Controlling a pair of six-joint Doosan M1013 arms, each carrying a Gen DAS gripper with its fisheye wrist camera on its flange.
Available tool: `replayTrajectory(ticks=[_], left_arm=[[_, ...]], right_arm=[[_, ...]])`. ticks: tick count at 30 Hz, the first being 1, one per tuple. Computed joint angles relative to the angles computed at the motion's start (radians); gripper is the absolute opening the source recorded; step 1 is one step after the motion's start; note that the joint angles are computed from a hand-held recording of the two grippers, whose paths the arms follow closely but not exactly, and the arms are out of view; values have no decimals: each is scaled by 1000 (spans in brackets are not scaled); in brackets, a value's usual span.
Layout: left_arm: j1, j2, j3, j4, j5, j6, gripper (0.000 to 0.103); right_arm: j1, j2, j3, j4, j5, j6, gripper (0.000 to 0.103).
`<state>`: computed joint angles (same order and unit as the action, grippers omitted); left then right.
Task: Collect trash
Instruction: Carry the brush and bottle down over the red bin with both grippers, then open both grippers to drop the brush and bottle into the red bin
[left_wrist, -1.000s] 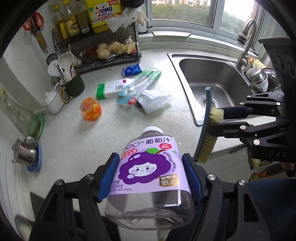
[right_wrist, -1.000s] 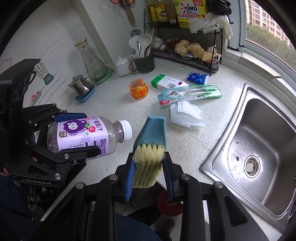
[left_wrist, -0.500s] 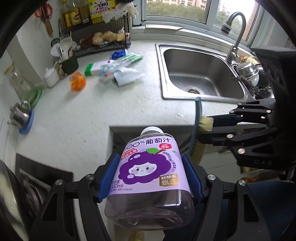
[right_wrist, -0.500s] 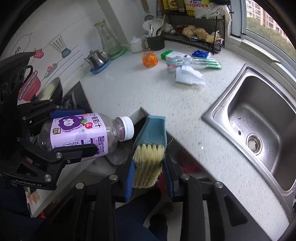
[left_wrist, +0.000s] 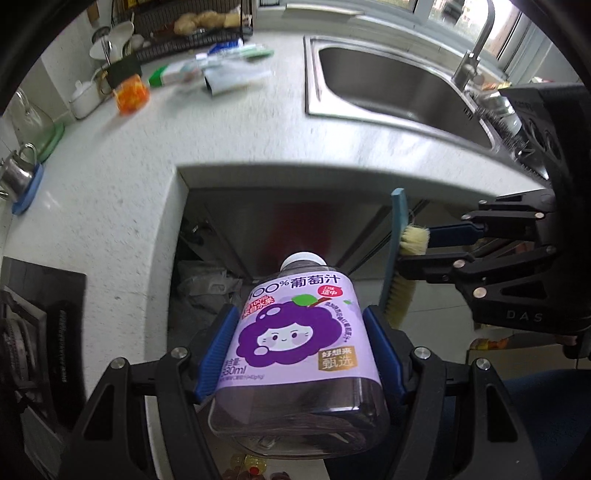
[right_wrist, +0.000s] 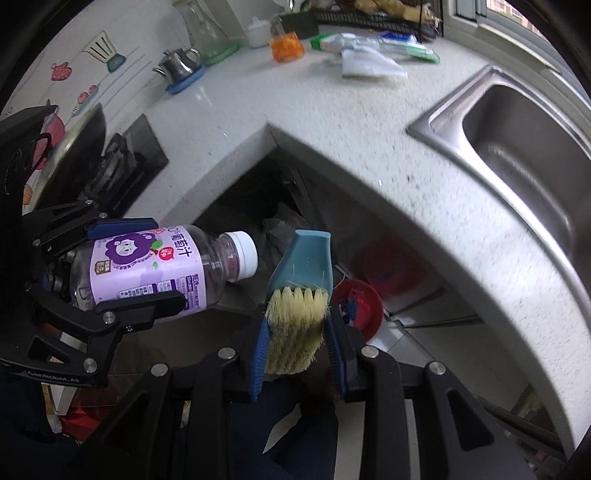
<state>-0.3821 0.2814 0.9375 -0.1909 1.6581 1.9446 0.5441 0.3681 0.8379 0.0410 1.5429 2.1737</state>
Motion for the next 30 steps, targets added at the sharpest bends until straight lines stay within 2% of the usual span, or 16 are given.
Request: replayTrajectory(ticks=[5, 10, 12, 15, 21, 30], left_arm=[[5, -4, 122, -18, -54, 6, 67], [4, -6, 248, -27, -147, 34, 67], [-7, 3, 293, 2, -180, 37, 67], [-35, -1, 365, 58, -272, 71, 67], [-32, 30, 436, 9, -340, 91, 67], [-29, 68, 477, -16, -367, 97, 67]], right_arm=[[-14, -17, 128, 28, -68, 41, 27], [-24, -21, 255, 41, -157, 28, 27], [-28, -19, 303, 38, -184, 23, 27], [-43, -22, 385, 64, -237, 31, 27], [-62, -29, 514, 88, -358, -1, 27], [-68, -12, 555, 136, -404, -59, 28]])
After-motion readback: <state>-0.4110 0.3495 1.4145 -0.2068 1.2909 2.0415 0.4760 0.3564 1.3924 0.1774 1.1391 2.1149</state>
